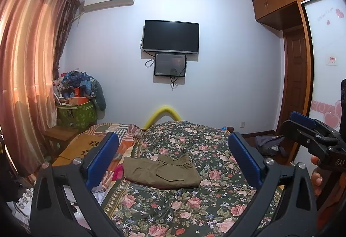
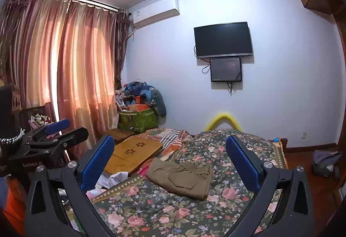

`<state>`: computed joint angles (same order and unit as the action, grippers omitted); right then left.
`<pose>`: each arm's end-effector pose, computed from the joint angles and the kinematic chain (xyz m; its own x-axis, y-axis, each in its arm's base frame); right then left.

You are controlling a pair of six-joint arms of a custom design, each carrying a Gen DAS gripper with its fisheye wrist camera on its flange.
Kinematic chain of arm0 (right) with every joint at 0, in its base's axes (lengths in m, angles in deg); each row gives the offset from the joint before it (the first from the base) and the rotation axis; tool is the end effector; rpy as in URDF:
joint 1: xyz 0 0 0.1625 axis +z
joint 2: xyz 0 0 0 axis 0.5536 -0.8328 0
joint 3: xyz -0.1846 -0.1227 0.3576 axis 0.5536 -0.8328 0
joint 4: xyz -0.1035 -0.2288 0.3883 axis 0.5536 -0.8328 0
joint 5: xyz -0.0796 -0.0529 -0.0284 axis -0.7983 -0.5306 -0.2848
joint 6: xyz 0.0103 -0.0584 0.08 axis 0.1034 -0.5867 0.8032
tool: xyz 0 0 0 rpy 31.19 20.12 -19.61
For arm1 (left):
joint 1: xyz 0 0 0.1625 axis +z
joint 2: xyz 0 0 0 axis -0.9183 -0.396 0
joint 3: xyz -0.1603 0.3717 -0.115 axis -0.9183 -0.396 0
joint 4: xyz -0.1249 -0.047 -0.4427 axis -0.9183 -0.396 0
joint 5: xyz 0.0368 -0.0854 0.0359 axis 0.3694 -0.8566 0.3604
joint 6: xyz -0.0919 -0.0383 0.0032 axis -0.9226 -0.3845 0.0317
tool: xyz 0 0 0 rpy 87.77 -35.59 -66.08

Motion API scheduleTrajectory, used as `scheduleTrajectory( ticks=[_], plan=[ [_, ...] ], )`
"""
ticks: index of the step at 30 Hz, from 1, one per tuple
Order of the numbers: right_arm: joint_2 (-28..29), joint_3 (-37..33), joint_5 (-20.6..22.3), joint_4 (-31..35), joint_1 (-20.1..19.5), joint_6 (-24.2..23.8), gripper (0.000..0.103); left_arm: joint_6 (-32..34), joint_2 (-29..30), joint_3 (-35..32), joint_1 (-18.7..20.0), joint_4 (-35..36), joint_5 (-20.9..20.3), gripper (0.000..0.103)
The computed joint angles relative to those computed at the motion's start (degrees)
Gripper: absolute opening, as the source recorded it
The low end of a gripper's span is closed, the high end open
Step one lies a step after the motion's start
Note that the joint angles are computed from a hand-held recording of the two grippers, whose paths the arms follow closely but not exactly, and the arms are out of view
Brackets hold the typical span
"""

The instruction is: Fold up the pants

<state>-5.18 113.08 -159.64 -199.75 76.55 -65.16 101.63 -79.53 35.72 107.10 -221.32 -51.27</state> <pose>0.3154 -0.5359 0.2885 -0.7137 -0.2558 0.6520 -0.6903 0.0994 -0.7166 -0.3416 -0.5444 0.2792 -0.6875 0.3591 -0.6312 0.7084 0.1405 -0.6917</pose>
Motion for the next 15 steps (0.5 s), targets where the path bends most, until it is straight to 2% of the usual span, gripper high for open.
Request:
scheduleTrajectory(
  ticks=[15],
  plan=[
    [-0.2, 0.5, -1.2, 0.0, 0.1, 0.0, 0.103, 0.2, 0.7, 0.2, 0.5, -0.4, -0.7, 0.103]
  ],
)
